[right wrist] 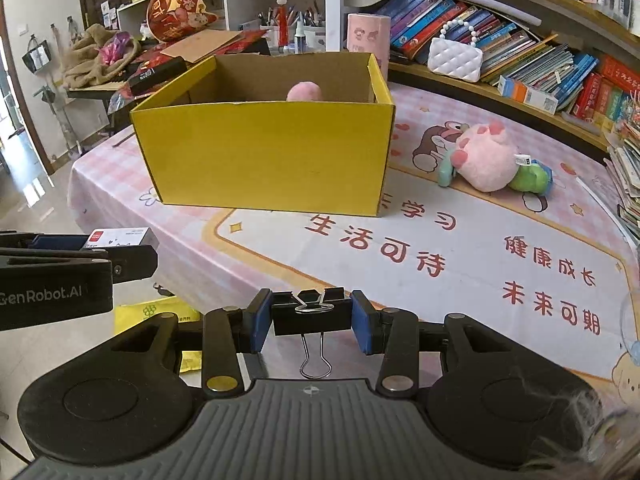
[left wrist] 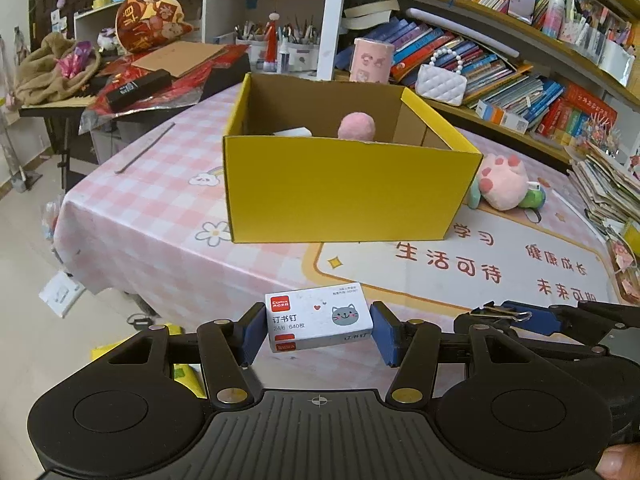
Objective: Organize objects
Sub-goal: 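Carry the stapler box in the left tool while the right tool carries the binder clip to the box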
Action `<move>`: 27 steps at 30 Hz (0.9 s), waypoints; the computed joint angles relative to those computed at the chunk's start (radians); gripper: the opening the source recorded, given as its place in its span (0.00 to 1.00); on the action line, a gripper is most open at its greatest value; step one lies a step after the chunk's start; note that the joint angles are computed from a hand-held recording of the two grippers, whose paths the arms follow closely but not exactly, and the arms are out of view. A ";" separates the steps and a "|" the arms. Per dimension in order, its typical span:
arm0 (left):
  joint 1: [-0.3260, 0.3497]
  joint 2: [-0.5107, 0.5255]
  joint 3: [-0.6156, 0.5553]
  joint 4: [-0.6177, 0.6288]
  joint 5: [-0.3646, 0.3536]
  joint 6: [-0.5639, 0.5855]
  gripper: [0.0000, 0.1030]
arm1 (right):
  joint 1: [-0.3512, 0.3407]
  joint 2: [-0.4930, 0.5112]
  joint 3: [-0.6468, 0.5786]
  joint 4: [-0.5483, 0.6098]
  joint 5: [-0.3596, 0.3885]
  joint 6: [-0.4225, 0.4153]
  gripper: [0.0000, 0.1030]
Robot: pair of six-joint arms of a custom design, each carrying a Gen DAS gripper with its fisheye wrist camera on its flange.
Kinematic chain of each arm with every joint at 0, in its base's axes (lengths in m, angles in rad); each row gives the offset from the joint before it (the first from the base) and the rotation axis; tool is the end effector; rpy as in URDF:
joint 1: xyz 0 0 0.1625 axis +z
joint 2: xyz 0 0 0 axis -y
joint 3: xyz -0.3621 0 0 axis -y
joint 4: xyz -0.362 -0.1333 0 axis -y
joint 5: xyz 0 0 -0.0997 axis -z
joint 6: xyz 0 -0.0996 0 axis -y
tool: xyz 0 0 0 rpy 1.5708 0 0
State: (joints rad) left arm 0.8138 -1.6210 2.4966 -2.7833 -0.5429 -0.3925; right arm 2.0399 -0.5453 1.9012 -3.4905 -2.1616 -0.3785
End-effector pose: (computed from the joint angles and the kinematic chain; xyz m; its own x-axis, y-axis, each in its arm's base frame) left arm -0.0642 -0.3862 0.2305 -0.7745 -0.1247 -0.6202 0.3809 0.6909 -0.6145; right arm 0.3024 -0.4244 -0.0200 -0.6722 -0.3807 0.6350 -0.6785 0.6599 -0.3226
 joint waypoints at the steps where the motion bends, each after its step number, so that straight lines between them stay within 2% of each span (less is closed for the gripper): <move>1: -0.002 -0.007 0.004 -0.001 -0.001 0.005 0.53 | 0.003 0.002 0.000 -0.003 -0.003 0.003 0.38; 9: -0.013 -0.067 0.031 -0.018 0.001 0.065 0.53 | 0.036 0.025 -0.014 -0.028 -0.025 0.018 0.38; 14: -0.016 -0.059 0.022 -0.089 0.012 0.136 0.53 | 0.049 0.033 -0.048 -0.041 -0.031 -0.002 0.38; 22: 0.015 0.069 -0.069 -0.326 0.016 0.320 0.53 | 0.050 0.046 -0.157 -0.051 -0.001 -0.059 0.38; 27: 0.045 0.184 -0.183 -0.490 0.014 0.471 0.53 | 0.036 0.082 -0.284 -0.030 0.046 -0.124 0.38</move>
